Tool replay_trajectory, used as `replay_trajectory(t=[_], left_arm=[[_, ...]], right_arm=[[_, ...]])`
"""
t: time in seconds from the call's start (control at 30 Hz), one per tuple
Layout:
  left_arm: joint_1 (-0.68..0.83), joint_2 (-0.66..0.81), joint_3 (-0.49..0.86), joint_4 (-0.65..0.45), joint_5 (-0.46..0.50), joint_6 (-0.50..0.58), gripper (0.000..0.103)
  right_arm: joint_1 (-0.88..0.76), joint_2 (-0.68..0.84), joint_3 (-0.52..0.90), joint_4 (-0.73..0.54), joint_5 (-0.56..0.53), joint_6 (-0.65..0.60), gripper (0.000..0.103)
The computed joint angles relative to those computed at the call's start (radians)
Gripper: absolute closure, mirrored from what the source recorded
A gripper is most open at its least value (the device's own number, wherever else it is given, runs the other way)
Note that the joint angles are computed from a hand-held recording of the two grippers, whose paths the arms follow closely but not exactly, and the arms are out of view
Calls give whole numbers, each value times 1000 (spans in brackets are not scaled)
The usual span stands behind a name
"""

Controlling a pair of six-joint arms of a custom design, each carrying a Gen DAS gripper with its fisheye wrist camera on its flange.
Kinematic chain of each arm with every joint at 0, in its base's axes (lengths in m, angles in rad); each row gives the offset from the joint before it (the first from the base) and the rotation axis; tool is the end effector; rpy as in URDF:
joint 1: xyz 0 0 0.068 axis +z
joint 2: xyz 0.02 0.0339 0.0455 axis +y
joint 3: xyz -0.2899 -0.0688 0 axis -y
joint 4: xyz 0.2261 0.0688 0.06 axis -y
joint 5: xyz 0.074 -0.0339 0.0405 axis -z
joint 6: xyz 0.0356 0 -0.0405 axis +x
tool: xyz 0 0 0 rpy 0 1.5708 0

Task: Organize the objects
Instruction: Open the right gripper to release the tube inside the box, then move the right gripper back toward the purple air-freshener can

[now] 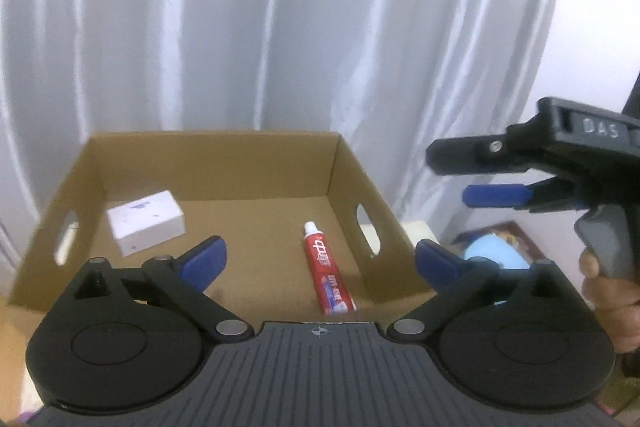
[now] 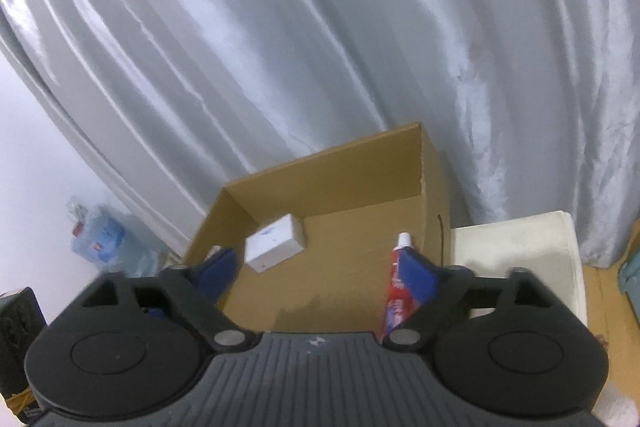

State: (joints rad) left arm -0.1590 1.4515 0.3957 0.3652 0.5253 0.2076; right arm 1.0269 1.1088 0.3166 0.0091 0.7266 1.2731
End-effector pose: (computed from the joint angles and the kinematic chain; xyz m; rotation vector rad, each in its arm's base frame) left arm 0.2241 -0.0540 0.1674 0.6727 2.1056 -0.5643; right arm 0.1049 0.1277 0.1832 0.5977 2.0804 0.4789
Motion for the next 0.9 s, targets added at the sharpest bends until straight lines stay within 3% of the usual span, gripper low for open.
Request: replay_trajectory(t=[0.13,0.2,0.43,0.63,0.9], left_arm=[[71,-66,-93,38,21,12,0],[106,-112,-109,-32,30,20,0],[281,-98,-171,-84,107,50,0],[460,-56,-175,-160,230,137,0],[551,-57,-178,-226,237,322,0]], right_arm=[[185,0,54,-135,149,123,0],[257,27,90,-202,198,177,0],[395,185,266,-457,249,297,0],[387,332,409,-534,206,200,0],[360,485,573,-583,177,83,0]])
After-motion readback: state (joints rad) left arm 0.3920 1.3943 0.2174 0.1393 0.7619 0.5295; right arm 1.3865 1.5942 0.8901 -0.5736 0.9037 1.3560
